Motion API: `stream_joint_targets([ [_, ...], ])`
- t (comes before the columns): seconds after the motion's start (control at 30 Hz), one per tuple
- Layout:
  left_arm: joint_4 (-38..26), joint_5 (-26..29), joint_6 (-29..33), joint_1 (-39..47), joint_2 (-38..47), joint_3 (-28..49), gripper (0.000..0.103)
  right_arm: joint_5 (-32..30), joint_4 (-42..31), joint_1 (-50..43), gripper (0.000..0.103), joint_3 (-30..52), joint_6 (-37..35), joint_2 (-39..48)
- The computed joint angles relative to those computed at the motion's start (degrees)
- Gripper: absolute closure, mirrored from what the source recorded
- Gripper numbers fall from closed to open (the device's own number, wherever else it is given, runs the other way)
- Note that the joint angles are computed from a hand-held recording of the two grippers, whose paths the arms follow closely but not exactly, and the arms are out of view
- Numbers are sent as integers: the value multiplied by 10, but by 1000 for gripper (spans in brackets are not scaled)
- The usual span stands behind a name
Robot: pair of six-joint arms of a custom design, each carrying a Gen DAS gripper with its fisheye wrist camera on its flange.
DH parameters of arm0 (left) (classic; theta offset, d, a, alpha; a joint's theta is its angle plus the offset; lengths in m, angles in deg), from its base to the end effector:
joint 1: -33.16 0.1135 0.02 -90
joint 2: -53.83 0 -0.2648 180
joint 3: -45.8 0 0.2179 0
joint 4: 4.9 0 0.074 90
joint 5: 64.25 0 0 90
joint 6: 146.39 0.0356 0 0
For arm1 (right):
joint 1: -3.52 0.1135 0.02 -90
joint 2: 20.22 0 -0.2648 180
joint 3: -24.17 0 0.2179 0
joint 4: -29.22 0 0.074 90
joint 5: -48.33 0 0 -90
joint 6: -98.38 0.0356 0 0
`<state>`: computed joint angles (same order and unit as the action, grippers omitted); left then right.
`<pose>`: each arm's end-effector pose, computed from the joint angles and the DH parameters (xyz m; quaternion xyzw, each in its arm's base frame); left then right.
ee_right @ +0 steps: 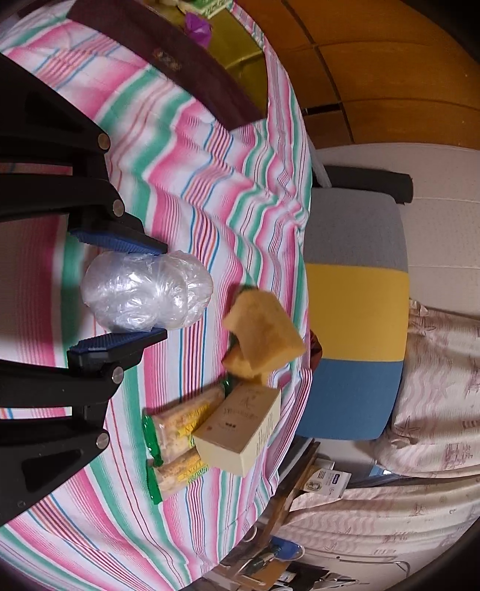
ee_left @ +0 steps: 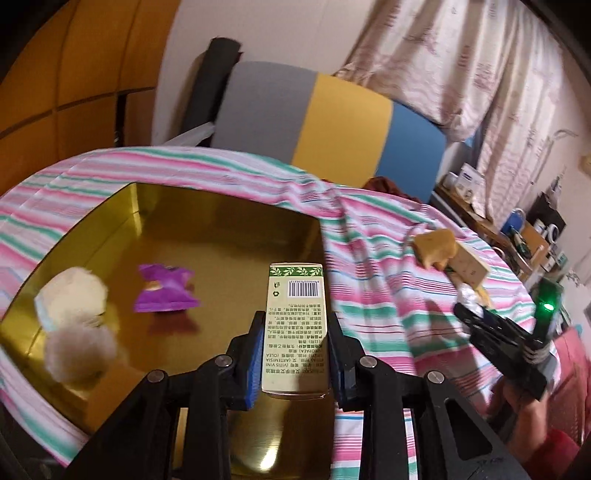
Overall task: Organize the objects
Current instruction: 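Carry the carton and plastic ball into the gold tray and release both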
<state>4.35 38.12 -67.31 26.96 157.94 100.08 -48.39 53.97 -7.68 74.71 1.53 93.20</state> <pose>0.3051 -0.0408 0.1330 0.0078 0.9042 -0.1586 0.3964 0.3055 -0.0562 0.0950 0.0085 0.8981 -0.0164 0.4395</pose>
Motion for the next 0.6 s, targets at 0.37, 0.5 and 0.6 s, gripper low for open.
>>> stream_joint_targets([
  [0.37,-83,3,27,85,73,73,73,-32,7,86,65,-67,100,-90],
  [0.5,-88,-10,34,96,78,79,71,-40,-9,139,65,-73,123,-138],
  [0.6,-84,-29,31,101,77,76,49,-47,-28,175,65,-67,135,-159],
])
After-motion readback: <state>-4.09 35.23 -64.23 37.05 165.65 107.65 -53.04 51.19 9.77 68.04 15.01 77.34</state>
